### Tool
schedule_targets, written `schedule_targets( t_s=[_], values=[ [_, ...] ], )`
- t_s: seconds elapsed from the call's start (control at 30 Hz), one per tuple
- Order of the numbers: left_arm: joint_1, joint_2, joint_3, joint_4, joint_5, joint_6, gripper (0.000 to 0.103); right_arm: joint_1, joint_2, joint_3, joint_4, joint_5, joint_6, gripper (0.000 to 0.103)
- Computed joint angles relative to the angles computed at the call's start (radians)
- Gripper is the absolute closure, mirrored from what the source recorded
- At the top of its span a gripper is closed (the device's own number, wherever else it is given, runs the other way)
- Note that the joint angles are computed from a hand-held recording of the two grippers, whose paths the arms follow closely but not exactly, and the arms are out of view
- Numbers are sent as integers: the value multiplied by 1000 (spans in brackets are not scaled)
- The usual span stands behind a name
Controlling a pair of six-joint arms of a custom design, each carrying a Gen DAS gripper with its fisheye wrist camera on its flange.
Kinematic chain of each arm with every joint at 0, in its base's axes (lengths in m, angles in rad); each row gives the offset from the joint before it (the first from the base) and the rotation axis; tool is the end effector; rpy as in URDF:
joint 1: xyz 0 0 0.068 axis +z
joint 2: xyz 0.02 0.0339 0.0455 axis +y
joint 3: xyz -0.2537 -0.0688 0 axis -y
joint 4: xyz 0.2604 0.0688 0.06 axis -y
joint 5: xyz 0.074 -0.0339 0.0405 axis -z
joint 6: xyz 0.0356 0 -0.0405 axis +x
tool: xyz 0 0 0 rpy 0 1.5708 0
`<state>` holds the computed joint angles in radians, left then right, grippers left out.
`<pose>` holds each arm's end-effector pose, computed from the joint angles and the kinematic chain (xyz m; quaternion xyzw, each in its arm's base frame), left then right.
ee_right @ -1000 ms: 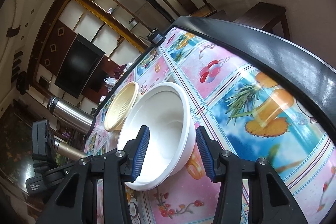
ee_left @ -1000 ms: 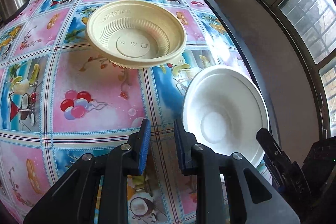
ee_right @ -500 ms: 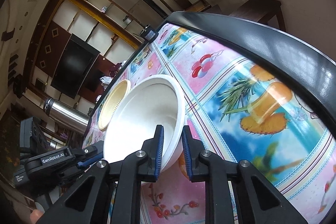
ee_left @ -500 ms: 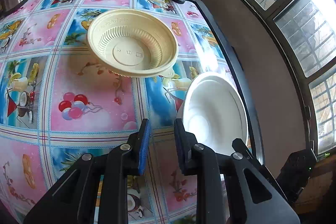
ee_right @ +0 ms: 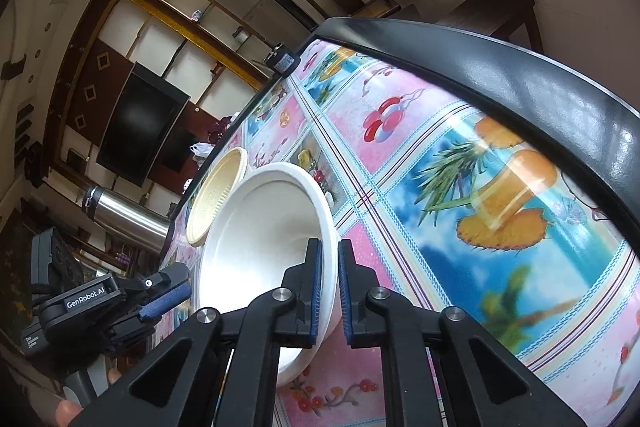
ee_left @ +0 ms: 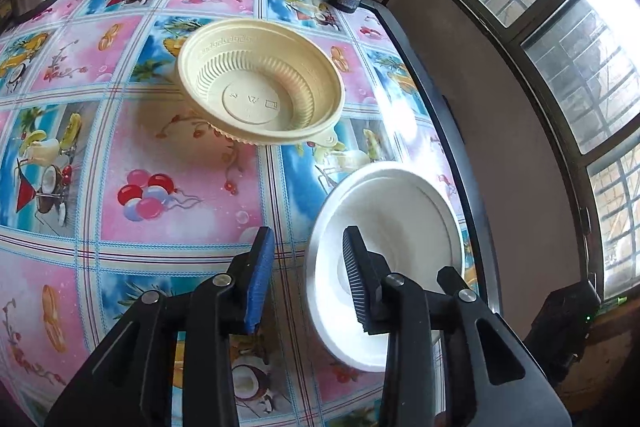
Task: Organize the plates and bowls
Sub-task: 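Close both tools on the white bowl rim, then lift the white bowl and carry it over the red plate stack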
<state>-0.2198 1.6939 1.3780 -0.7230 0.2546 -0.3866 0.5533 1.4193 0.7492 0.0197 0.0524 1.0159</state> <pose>0.3614 -0.0899 0.2479 -0.0465 0.9565 -0.1947 0.2122 0.2649 0.1615 0.1833 0.2166 0.8691 0.2971 0.3308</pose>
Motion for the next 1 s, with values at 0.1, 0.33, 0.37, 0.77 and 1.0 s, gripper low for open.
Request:
schedule_targets(
  t_s=[0.1, 0.33, 0.37, 0.77, 1.0],
  values=[
    [-17, 13, -15, 14, -4, 2, 70, -2, 13, 8, 1, -8, -2, 94],
    [-15, -2, -62, 44, -49, 11, 79, -10, 33, 9, 21, -39, 4, 94],
    [-10, -6, -70, 47, -45, 13, 80, -11, 33, 7, 23, -41, 5, 94],
    [22, -124, -208, 54, -7, 42, 97, 8, 32, -8, 69, -48, 5, 93],
    [123, -309, -377, 26, 14, 89, 96, 69, 66, -10, 131, -65, 49, 93]
  ],
)
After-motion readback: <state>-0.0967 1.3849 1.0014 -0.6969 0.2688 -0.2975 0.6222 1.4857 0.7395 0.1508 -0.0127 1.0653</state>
